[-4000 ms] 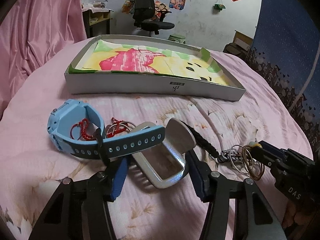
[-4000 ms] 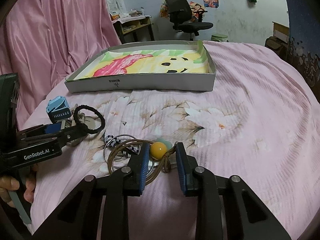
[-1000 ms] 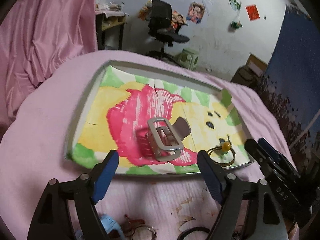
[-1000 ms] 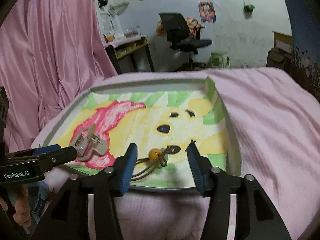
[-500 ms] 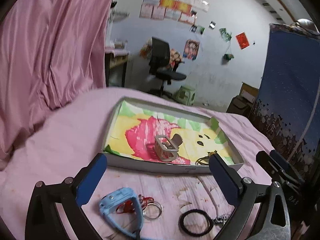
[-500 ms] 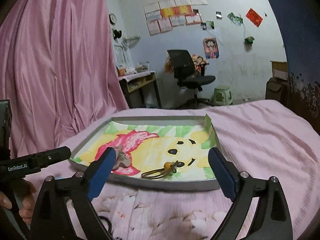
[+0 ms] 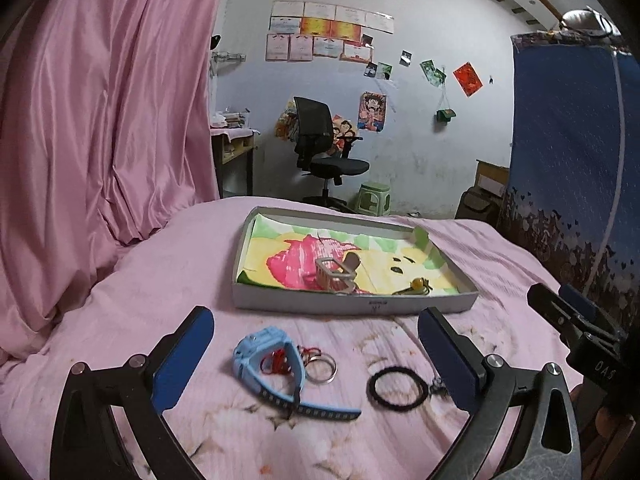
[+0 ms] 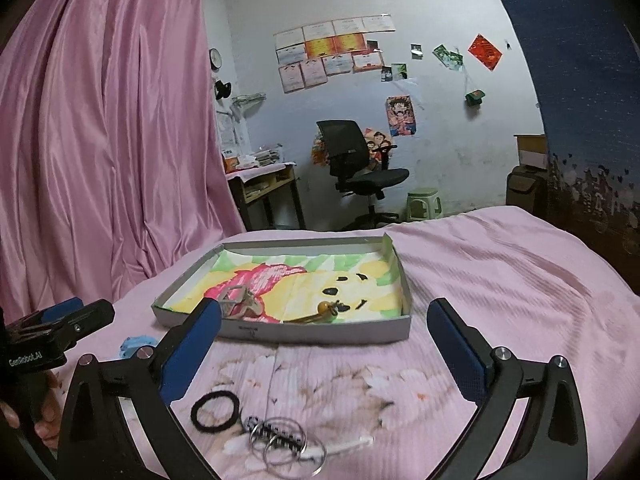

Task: Organize jewelry
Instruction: 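Withdraw both tools from the tray toward the remaining items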

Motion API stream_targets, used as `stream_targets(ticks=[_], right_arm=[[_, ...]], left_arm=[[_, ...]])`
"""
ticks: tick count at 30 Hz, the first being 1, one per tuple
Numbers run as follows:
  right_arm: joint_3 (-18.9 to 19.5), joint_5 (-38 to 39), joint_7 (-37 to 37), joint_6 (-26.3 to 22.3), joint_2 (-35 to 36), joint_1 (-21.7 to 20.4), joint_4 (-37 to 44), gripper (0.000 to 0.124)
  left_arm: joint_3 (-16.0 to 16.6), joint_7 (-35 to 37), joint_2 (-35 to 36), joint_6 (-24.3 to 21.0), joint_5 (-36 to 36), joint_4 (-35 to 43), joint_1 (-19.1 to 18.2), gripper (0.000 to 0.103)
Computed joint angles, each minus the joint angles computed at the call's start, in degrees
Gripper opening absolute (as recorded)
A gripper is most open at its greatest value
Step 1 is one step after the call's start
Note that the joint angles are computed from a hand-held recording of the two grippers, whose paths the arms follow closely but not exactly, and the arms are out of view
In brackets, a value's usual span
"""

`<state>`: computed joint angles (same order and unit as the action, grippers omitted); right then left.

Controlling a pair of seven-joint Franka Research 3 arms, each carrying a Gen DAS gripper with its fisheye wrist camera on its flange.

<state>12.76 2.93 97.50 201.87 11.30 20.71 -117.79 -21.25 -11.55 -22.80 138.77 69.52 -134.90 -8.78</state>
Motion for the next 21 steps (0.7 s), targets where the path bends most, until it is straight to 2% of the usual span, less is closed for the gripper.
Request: stream_targets(ticks=[8, 13, 21], right_arm=[[-2.78, 7.36, -8.02, 2.91, -3.58, 5.01, -5.23, 0.102], [-2.96, 10.34, -10.31, 0.58, -5.84, 5.77, -7.45, 0.102], [-2.62, 9.33, -9.41, -4.04, -7.75, 5.28, -9.30, 0.102]], left_arm=[[-0.93, 1.87, -3.15, -2.48, -3.29, -3.00, -1.59, 0.103], [-1.17, 2.70, -3.90, -2.71, -5.37, -4.10, -1.92, 0.103], [-0.01, 6.30, -4.64, -1.22, -11.02, -5.66, -2.56, 0.103]])
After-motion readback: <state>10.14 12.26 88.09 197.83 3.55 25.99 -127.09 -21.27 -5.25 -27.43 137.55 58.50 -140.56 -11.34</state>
